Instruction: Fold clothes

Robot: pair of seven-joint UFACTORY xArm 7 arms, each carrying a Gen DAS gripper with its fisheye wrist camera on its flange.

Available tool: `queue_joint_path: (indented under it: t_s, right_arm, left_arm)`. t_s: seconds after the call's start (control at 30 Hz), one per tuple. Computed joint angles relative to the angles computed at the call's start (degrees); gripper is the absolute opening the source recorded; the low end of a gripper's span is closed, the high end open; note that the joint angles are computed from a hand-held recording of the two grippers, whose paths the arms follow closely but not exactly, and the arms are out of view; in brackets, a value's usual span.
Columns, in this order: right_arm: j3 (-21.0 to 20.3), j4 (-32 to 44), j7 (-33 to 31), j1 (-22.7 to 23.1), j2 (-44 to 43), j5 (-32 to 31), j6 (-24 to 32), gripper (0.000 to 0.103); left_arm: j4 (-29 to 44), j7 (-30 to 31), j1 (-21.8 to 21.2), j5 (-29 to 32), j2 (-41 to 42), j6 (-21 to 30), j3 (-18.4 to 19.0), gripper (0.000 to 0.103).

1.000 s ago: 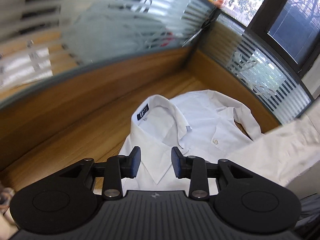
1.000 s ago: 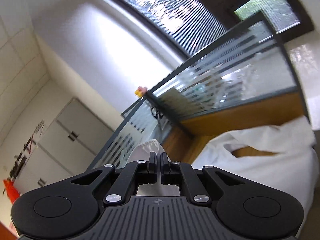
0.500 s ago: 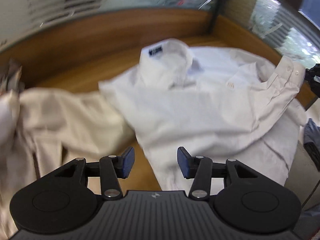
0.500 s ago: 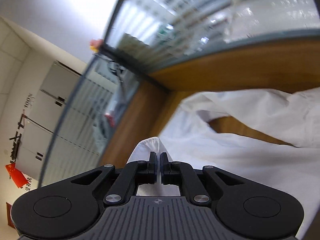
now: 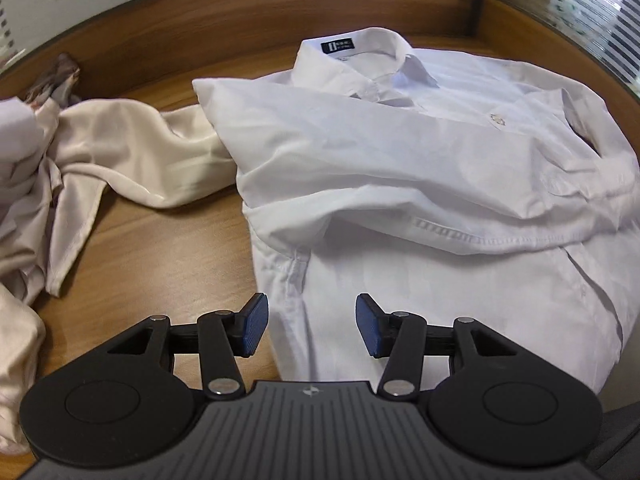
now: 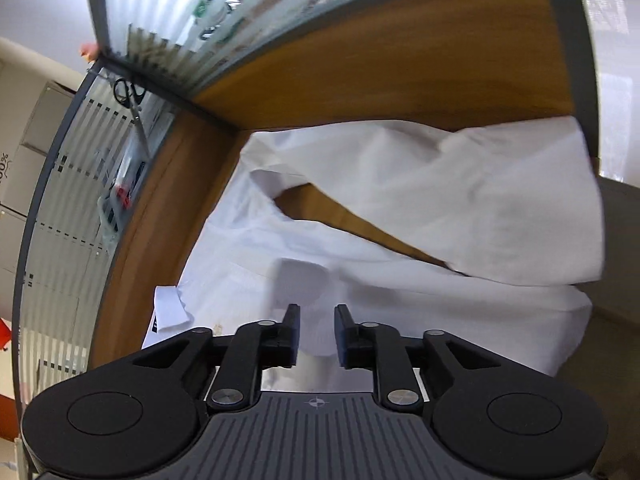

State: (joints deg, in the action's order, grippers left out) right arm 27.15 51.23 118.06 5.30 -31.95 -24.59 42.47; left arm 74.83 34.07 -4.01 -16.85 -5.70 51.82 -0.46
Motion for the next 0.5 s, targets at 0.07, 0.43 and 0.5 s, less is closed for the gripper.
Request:
queue_joint_path:
  t_s: [0.07,0.43,0.5]
  right_arm:
    - [-0.49,-0.98,-0.34,0.10,-1.11,-0.09,-0.25,0.041]
    - [-7.39,1.36,-18.71,2.56,5.34,3.10,-6.70,0.040]
    - [-8.86,2.69,-22.82,3.63,7.24,5.18,-6.30,0.032]
  left_arm:
    - [-0.95,-1.85,-0.25,1.42,-0.28,-1.69,-0.65,0.054]
    - [-3.35,-14.89,-1.80,12.45,0.52,-10.28,-2.93,0.052]
    - [-3.80,-18.24,-1.84,15.73,0.97,-12.65,-3.27,0.051]
